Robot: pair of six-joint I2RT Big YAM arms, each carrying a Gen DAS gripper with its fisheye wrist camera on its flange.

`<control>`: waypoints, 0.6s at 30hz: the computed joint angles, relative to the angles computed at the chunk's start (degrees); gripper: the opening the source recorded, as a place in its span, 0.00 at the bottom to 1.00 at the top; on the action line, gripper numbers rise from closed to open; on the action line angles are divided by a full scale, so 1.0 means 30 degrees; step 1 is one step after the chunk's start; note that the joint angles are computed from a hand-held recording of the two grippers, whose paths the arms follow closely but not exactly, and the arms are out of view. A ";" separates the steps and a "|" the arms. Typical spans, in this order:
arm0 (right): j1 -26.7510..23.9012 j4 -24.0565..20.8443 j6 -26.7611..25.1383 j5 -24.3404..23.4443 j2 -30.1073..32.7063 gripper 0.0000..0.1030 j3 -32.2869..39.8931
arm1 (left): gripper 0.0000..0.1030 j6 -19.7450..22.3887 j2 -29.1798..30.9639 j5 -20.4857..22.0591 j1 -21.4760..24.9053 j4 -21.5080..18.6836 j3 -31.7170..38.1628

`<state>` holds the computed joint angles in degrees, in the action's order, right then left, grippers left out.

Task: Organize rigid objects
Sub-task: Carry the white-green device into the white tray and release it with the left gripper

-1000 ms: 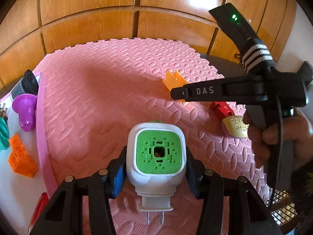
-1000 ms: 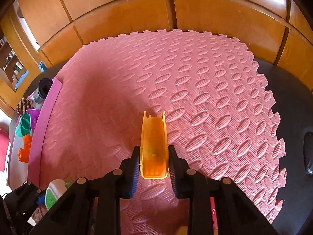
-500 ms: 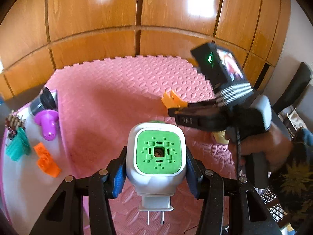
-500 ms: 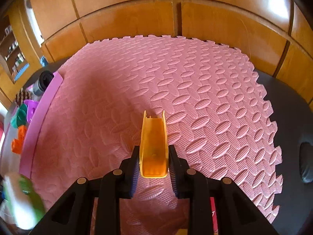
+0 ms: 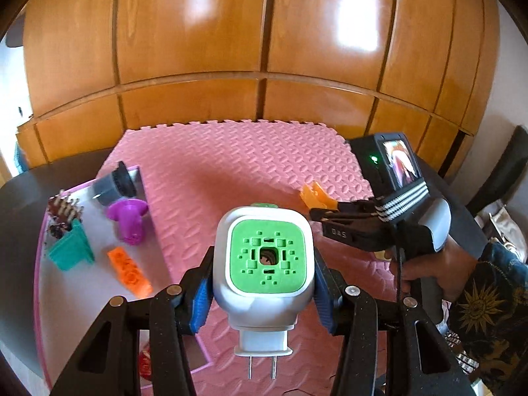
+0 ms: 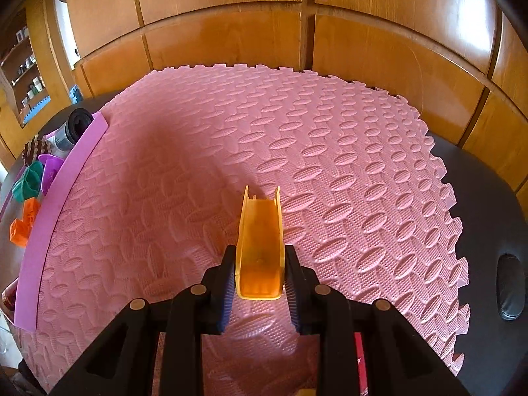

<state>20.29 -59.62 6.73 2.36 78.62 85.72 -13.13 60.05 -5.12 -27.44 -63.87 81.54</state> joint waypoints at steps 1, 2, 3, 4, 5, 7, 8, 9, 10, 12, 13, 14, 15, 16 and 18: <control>0.0011 0.0034 -0.0027 0.0035 -0.0001 0.26 -0.0004 | 0.51 -0.0042 -0.0057 0.0008 0.0136 -0.0029 -0.0009; 0.0010 0.0057 -0.0049 0.0048 -0.0008 0.26 -0.0012 | 0.51 -0.0020 -0.0147 0.0100 0.0361 -0.0062 -0.0050; 0.0025 0.0091 -0.0042 0.0075 -0.0036 0.26 -0.0048 | 0.51 -0.0031 -0.0222 0.0117 0.0498 -0.0064 -0.0111; 0.0039 0.0111 -0.0055 0.0106 -0.0036 0.26 -0.0048 | 0.51 -0.0046 -0.0293 0.0111 0.0664 -0.0093 -0.0147; 0.0036 0.0119 -0.0076 0.0113 -0.0043 0.26 -0.0054 | 0.51 -0.0034 -0.0373 0.0111 0.0847 -0.0107 -0.0197; 0.0037 0.0144 -0.0114 0.0139 -0.0047 0.26 -0.0057 | 0.51 -0.0063 -0.0548 0.0077 0.1185 -0.0129 -0.0317; 0.0038 0.0157 -0.0129 0.0148 -0.0054 0.26 -0.0066 | 0.51 -0.0080 -0.0625 0.0116 0.1421 -0.0134 -0.0394; 0.0051 0.0176 -0.0126 0.0168 -0.0056 0.26 -0.0073 | 0.51 -0.0104 -0.0734 0.0121 0.1627 -0.0188 -0.0468; 0.0059 0.0189 -0.0145 0.0189 -0.0056 0.26 -0.0076 | 0.51 -0.0121 -0.0846 0.0133 0.1975 -0.0271 -0.0548; 0.0073 0.0154 -0.0108 0.0249 -0.0042 0.26 -0.0054 | 0.51 -0.0136 -0.1079 0.0283 0.2551 -0.0301 -0.0751; 0.0073 0.0154 -0.0108 0.0249 -0.0042 0.25 -0.0054 | 0.51 -0.0129 -0.1247 0.0384 0.3072 -0.0365 -0.0862; 0.0070 0.0156 -0.0139 0.0259 -0.0034 0.25 -0.0047 | 0.51 -0.0091 -0.1322 0.0488 0.3455 -0.0380 -0.0928; 0.0074 0.0153 -0.0152 0.0269 -0.0027 0.25 -0.0040 | 0.51 -0.0047 -0.1492 0.0619 0.4073 -0.0453 -0.1051; 0.0075 0.0141 -0.0165 0.0275 -0.0013 0.26 -0.0023 | 0.51 0.0037 -0.1625 0.0730 0.4611 -0.0547 -0.1140; 0.0085 0.0138 -0.0145 0.0287 -0.0020 0.25 -0.0028 | 0.51 0.0201 -0.1810 0.0904 0.5713 -0.0682 -0.1380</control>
